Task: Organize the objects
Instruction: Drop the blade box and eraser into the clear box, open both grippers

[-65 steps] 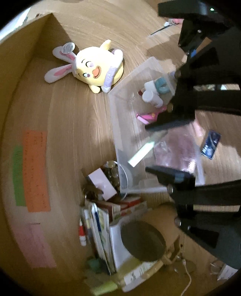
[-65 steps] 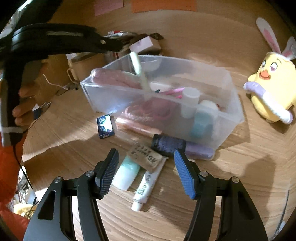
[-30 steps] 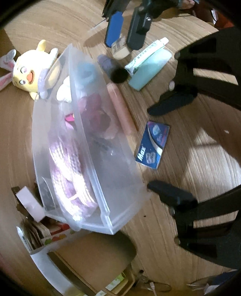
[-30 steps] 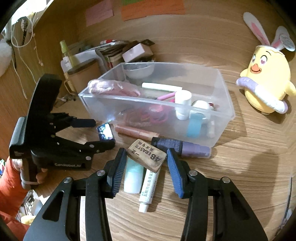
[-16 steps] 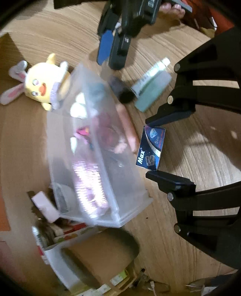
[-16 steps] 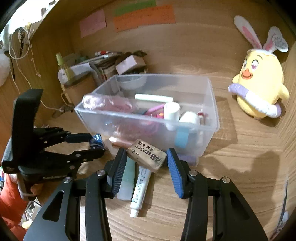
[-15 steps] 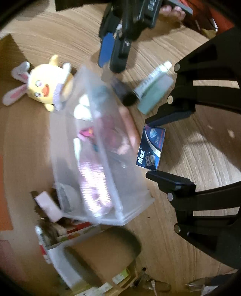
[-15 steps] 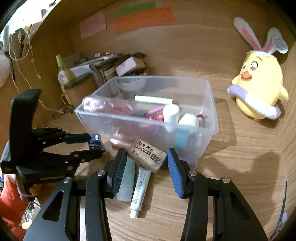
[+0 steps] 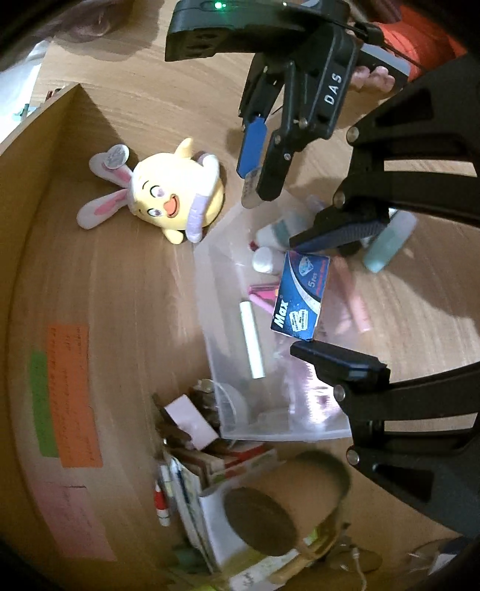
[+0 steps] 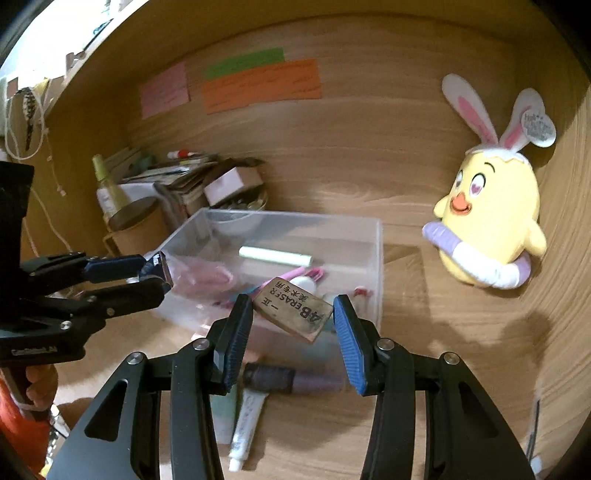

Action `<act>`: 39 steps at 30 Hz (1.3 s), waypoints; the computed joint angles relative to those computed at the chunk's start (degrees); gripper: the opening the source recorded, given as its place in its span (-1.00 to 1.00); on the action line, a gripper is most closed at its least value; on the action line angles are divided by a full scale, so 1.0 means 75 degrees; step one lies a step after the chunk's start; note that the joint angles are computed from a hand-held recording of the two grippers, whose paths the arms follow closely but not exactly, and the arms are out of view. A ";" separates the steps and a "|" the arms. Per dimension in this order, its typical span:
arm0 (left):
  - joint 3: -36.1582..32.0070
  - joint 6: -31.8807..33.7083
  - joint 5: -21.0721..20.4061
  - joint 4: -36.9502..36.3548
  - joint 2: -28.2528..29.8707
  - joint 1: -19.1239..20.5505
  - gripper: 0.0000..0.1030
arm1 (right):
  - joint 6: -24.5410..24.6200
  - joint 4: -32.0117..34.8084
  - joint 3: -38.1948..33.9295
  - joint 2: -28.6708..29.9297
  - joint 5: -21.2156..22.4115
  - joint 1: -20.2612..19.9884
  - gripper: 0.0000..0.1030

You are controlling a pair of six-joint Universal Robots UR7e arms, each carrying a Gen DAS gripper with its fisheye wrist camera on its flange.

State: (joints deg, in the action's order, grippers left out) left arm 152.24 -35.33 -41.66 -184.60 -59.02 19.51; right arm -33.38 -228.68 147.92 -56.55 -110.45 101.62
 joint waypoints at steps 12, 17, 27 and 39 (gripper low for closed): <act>-0.1001 0.1046 -0.0180 0.0001 0.0726 0.1000 -0.04 | -0.0062 0.0508 -0.0645 0.0307 -0.0436 -0.0298 -0.19; -0.1268 0.1357 -0.0259 -0.0067 0.1009 0.1314 -0.04 | -0.0138 0.0660 -0.0787 0.0445 -0.0521 -0.0335 -0.19; -0.1250 0.1454 -0.0054 -0.0226 0.1118 0.1331 0.19 | -0.0180 0.0955 -0.1003 0.0541 -0.0755 -0.0275 -0.18; -0.0459 0.0203 0.0826 0.0313 0.0361 0.0336 0.83 | -0.0391 0.0463 -0.0643 0.0404 -0.0849 0.0061 0.09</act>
